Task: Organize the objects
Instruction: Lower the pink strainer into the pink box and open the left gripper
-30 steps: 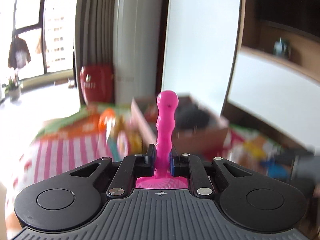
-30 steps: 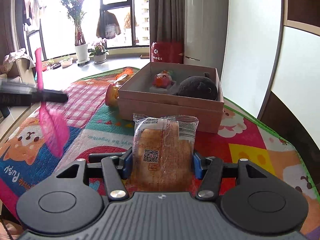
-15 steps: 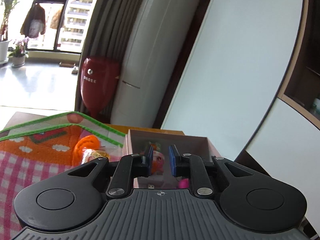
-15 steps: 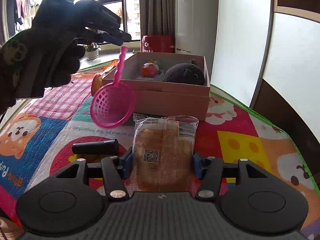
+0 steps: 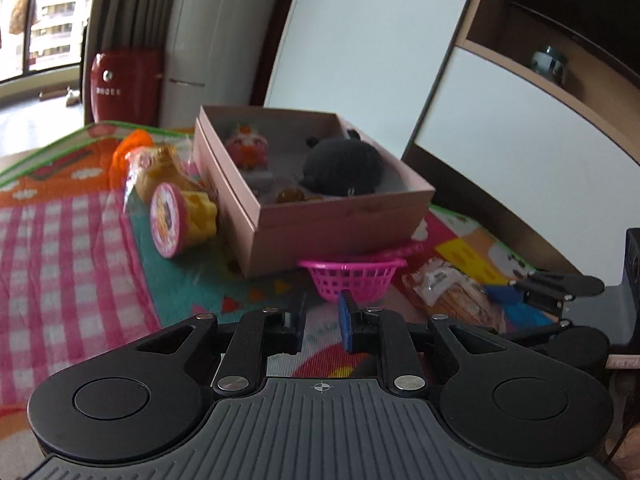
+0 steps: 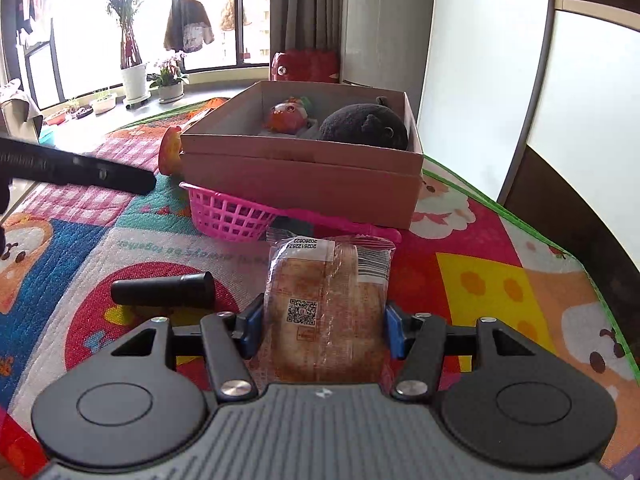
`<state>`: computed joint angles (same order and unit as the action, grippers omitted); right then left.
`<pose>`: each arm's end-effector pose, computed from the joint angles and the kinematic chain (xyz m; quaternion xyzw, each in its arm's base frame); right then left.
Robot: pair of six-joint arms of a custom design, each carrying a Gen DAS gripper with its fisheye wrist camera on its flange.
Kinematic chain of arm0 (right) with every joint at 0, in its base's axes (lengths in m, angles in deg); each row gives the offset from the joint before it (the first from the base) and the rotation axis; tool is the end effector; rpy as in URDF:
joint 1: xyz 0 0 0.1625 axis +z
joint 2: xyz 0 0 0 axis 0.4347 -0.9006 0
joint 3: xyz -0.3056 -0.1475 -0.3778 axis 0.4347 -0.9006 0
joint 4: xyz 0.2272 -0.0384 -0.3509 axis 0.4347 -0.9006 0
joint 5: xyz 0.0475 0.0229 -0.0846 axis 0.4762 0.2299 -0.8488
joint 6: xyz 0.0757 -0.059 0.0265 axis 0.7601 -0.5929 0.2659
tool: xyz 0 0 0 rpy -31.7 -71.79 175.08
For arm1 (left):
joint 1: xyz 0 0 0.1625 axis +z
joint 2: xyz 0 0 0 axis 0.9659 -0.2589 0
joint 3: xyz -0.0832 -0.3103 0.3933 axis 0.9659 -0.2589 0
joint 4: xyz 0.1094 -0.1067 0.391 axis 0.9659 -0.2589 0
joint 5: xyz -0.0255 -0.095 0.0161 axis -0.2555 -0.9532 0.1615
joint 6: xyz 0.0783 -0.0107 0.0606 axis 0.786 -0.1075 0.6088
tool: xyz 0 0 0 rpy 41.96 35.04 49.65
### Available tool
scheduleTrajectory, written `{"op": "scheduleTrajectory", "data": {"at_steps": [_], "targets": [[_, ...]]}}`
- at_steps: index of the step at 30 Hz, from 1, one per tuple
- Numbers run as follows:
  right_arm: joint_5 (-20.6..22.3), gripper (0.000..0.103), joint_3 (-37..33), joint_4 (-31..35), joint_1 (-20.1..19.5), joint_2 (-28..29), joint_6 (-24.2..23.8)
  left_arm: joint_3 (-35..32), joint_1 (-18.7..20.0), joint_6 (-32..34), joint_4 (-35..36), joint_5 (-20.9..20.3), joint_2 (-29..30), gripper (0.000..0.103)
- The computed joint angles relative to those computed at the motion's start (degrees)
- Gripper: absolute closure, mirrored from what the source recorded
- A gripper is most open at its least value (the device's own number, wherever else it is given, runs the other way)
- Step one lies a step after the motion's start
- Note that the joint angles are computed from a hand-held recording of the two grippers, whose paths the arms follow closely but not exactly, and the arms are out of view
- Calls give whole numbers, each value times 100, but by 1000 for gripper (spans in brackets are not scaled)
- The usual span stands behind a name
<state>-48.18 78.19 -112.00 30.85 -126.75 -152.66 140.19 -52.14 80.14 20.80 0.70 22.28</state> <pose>-0.0794 -0.3993 0.2734 0.4108 -0.8449 0.2584 0.2251 -0.2870 -0.3498 -0.0632 0.1547 0.8874 -0.3836 0.2033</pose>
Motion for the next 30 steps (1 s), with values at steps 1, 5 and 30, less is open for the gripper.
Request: {"op": "scheduleTrajectory", "data": {"at_steps": [1,5,30], "targets": [[70,19,12,-28,-46,-3,-22,-23,39,-88,0,-26,50,84],[199,15,85,-190,-210,20,-221,241,198,-317,-846,-147,-167,84],[367,45,52,-12,-224,-82,-413,-588,539,-643,83,50,346,92]]}}
